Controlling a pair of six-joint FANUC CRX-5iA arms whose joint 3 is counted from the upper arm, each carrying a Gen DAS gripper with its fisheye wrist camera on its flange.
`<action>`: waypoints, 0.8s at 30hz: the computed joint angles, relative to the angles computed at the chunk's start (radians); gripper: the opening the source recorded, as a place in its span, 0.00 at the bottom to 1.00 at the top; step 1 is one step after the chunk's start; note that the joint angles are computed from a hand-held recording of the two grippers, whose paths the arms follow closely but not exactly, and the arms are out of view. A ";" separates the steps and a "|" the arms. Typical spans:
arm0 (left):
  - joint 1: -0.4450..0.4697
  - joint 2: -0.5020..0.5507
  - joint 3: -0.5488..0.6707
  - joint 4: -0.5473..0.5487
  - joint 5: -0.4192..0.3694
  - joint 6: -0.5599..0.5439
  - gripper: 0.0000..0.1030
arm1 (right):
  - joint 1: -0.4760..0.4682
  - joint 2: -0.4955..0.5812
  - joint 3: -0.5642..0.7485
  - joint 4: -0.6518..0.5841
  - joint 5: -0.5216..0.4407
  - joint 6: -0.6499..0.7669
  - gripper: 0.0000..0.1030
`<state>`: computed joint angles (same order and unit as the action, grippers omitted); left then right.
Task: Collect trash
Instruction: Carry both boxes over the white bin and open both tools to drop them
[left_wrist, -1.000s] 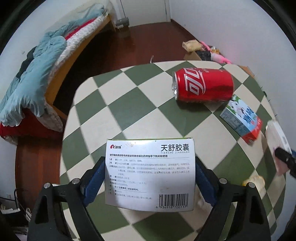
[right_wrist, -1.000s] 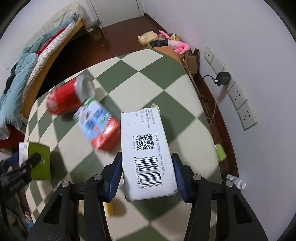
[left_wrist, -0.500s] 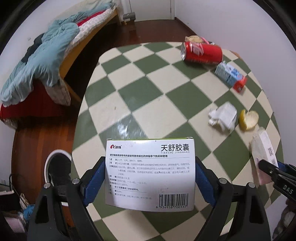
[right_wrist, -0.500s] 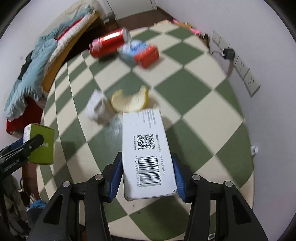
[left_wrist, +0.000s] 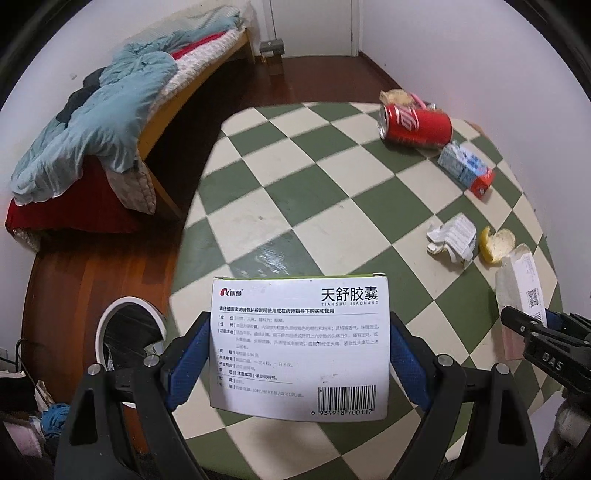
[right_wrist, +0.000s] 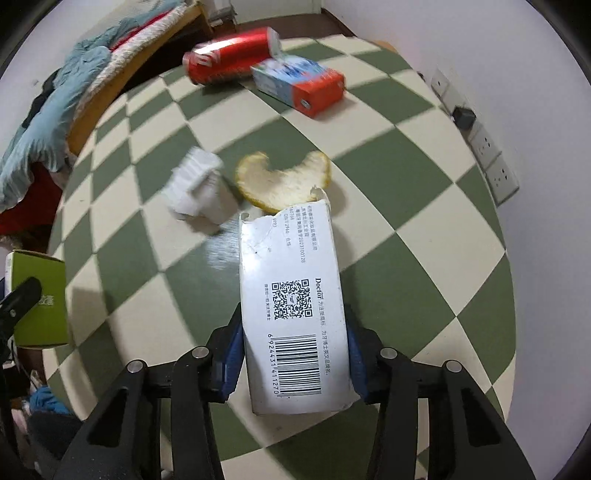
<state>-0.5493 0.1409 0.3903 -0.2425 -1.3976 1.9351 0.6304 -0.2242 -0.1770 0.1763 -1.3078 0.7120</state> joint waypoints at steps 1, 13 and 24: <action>0.006 -0.011 -0.005 0.003 0.003 -0.001 0.86 | 0.015 -0.003 0.010 0.009 -0.001 -0.007 0.48; 0.235 -0.247 -0.100 0.018 0.020 -0.060 0.86 | 0.233 0.122 0.278 0.045 0.123 0.014 0.48; 0.689 -0.364 -0.306 0.178 0.018 -0.268 0.86 | 0.350 0.524 0.674 -0.176 0.143 0.174 0.48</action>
